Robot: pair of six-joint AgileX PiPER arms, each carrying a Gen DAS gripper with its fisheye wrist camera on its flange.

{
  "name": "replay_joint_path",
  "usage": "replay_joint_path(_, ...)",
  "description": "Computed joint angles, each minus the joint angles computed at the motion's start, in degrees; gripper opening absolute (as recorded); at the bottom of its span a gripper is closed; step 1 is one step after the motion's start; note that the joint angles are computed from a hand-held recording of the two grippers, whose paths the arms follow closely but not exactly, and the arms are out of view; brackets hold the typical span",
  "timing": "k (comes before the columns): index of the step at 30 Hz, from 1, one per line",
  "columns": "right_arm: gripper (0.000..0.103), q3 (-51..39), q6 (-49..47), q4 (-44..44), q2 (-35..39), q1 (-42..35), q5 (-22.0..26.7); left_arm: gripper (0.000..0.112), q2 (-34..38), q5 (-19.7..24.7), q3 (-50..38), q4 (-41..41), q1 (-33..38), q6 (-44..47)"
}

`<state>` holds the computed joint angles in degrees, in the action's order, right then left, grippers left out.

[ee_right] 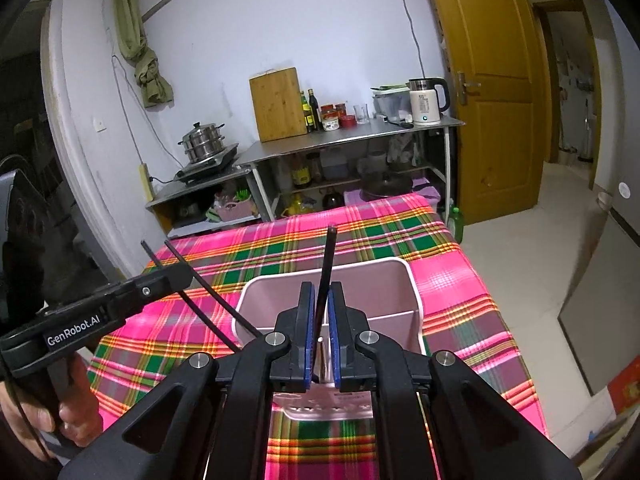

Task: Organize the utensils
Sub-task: 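Open the left tool to drop its chopstick in while the right tool releases its chopstick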

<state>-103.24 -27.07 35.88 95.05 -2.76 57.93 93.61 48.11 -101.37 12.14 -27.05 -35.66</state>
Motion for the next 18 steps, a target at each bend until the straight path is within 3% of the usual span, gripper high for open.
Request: replay_joint_path(18, 0.015, 9.8, -4.4, 1.5, -10.5, -1.4, -0.6, 0.007, -12.4, 1.3, 12.0, 10.2, -6.1, -9.1)
